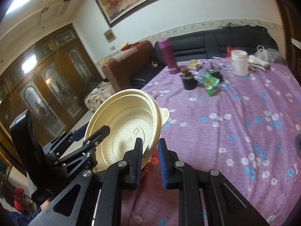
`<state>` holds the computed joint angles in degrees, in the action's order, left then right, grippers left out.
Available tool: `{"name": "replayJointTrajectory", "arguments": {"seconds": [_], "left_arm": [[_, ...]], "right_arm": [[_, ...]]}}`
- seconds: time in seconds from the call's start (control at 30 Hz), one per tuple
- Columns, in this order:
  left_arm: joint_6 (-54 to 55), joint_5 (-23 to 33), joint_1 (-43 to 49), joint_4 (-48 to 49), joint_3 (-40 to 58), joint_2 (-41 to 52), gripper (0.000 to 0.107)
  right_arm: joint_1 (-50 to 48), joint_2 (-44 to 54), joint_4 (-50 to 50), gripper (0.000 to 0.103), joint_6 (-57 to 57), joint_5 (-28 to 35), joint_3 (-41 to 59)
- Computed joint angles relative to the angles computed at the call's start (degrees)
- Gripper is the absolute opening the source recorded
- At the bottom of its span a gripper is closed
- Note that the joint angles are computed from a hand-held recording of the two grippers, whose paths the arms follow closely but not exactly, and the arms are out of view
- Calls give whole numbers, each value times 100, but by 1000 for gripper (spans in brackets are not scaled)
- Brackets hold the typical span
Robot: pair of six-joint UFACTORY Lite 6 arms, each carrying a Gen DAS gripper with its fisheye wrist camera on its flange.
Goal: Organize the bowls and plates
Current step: 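Lower the beige bowl into the white bowl on the stack held by the left tool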
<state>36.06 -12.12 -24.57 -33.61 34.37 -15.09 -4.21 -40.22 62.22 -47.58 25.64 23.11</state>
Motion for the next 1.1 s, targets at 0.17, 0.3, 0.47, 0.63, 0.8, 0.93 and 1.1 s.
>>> {"name": "replayJointTrajectory", "arguments": {"seconds": [0.17, 0.3, 0.47, 0.63, 0.8, 0.93, 1.1], "left_arm": [[-1960, 114, 772, 2232, -182, -41, 39], [-3474, 56, 1278, 3937, -284, 29, 39], [-4202, -108, 1622, 4771, -350, 272, 39], [-4622, -266, 1854, 5267, -365, 478, 39], [-4777, -382, 1987, 5475, -304, 745, 39], [-4611, -428, 2011, 5331, -297, 847, 39], [-4555, -429, 2000, 5265, -266, 880, 39]], "right_arm": [[1146, 678, 143, 19, 213, -843, 294], [1638, 1323, 1021, 19, -478, -1149, 441], [1962, 2010, 2090, 19, -1454, -1323, 663], [2122, 2473, 2815, 19, -2144, -1402, 829], [2325, 2883, 3531, 19, -2781, -1584, 998], [2404, 3005, 3658, 19, -2873, -1597, 1012], [2487, 3076, 3776, 19, -3002, -1661, 1045]]}}
